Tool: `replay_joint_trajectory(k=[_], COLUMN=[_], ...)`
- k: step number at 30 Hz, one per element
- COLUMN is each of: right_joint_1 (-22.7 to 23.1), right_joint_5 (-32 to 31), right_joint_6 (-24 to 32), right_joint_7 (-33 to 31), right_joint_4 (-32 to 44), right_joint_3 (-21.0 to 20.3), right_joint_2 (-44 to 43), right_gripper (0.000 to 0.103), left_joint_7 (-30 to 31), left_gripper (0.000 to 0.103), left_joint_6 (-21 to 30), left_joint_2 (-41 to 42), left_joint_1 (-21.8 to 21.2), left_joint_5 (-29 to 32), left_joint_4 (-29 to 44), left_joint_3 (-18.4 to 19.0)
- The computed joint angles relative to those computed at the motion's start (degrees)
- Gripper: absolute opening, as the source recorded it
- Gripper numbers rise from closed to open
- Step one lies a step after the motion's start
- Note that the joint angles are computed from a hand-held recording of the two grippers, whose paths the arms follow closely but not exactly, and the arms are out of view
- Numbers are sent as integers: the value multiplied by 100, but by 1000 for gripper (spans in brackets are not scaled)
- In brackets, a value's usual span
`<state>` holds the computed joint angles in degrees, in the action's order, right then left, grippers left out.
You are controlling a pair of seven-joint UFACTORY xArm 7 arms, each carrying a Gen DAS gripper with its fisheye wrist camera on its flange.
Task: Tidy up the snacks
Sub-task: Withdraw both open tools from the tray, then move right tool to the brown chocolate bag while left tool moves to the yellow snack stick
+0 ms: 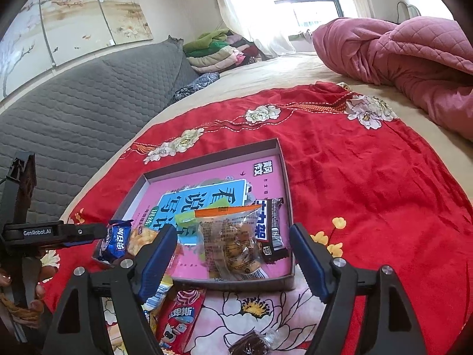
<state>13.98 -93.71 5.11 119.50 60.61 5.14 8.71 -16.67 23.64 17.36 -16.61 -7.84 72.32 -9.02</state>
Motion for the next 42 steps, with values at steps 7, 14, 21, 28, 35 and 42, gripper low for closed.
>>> replay_joint_trajectory(k=[7, 14, 21, 28, 35, 42], right_joint_1=[23, 55, 94, 90, 81, 62], right_joint_5=[59, 75, 234, 205, 441, 889], right_joint_6=[79, 164, 260, 283, 332, 412], right_joint_7=[-25, -52, -162, -83, -196, -488], right_joint_4=[-98, -166, -275, -347, -579, -806], right_joint_3=[20, 50, 66, 98, 122, 176], right_joint_2=[-138, -258, -395, -499, -696, -858], right_gripper=[80, 82, 83, 83, 83, 83], left_joint_7=[82, 157, 312, 456, 551, 686], left_gripper=[76, 76, 76, 76, 76, 76], left_joint_6=[-6, -50, -10, 31, 74, 171], left_joint_2=[-113, -254, -352, -430, -495, -492], left_joint_1=[-4, -6, -4, -6, -68, -96], left_joint_5=[-76, -186, -325, -460, -533, -659], left_joint_4=[-72, -144, -190, -219, -246, -235], left_joint_3=[-45, -78, -117, -160, -176, -215])
